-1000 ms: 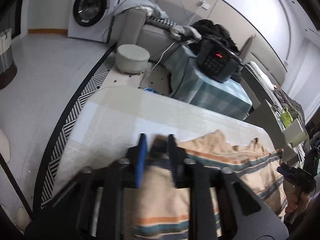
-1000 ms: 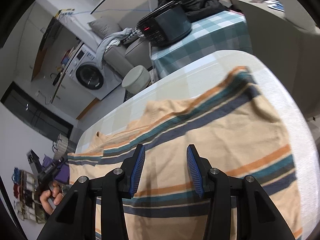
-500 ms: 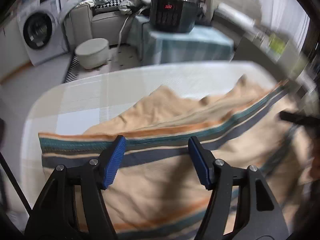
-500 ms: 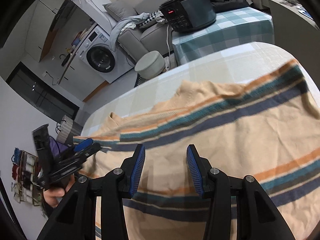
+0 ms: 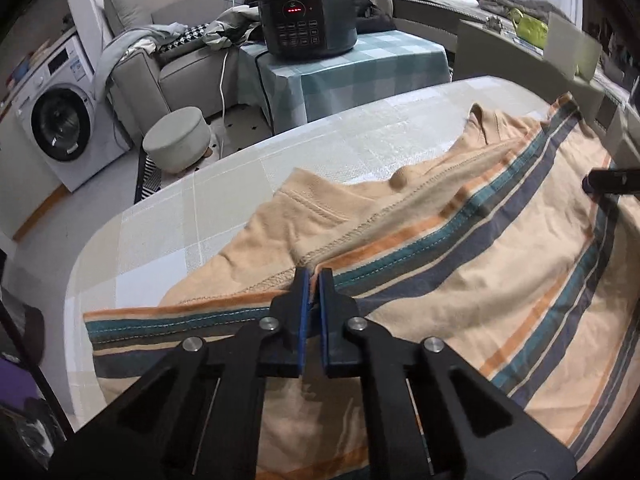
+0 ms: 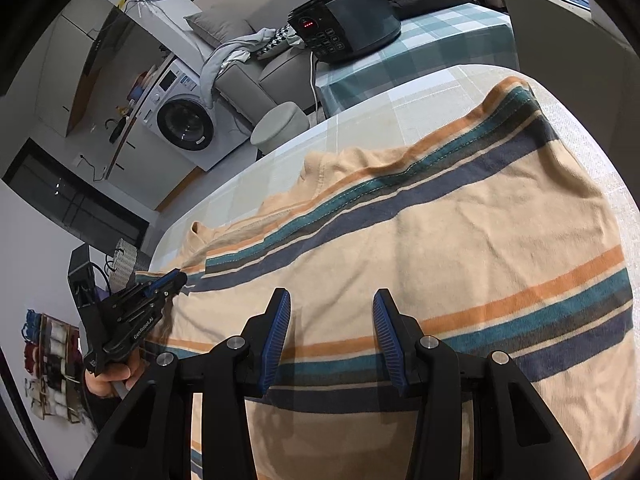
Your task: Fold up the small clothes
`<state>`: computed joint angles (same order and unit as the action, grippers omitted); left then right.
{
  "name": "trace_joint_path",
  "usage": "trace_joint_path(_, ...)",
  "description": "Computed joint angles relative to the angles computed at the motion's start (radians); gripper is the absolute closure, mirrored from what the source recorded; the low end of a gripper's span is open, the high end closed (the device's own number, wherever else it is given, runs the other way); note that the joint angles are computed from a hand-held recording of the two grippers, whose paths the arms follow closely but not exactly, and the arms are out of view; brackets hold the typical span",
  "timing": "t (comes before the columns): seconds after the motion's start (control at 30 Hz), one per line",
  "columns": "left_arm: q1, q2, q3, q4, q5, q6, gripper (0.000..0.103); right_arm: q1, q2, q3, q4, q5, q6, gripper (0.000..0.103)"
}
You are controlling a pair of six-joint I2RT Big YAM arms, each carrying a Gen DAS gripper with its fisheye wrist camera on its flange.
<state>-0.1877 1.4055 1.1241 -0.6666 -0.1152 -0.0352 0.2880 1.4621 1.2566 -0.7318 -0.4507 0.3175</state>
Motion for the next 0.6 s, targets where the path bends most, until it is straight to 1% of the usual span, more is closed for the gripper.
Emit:
trace_joint_path(0.07, 0.025, -0.012, -0.008, 0.006, 0.03, -0.029, 0.101, -0.003, -0.004, -0.003, 0.0, 0.0, -0.004, 0.059)
trace_joint_path(0.2, 0.07, -0.037, -0.026, 0.029, 0.047, -0.065, 0.101, -0.014, -0.007, -0.007, 0.002, -0.002, -0.004, 0.059)
trace_joint_path(0.33, 0.092, -0.061, -0.041, 0.053, 0.082, -0.114, 0.101, -0.026, -0.01, -0.012, 0.01, 0.002, 0.001, 0.059)
trace_joint_path(0.43, 0.095, -0.07, -0.048, 0.074, 0.085, -0.143, 0.101, -0.035, -0.018, -0.017, 0.016, 0.027, 0.003, 0.059)
trace_joint_path(0.5, 0.096, -0.058, -0.042, 0.062, 0.056, -0.163, 0.101, -0.049, -0.032, -0.029, 0.029, 0.047, 0.005, 0.059)
trace_joint_path(0.53, 0.096, -0.047, -0.033, 0.045, 0.024, -0.175, 0.101, -0.058, -0.039, -0.033, 0.04, 0.067, 0.014, 0.059)
trace_joint_path(0.57, 0.099, -0.036, -0.023, 0.026, 0.009, -0.191, 0.101, -0.065, -0.043, -0.033, 0.046, 0.084, 0.018, 0.059)
trace_joint_path(0.6, 0.109, -0.032, -0.016, 0.005, 0.018, -0.208, 0.101, -0.073, -0.047, -0.034, 0.056, 0.107, 0.023, 0.059)
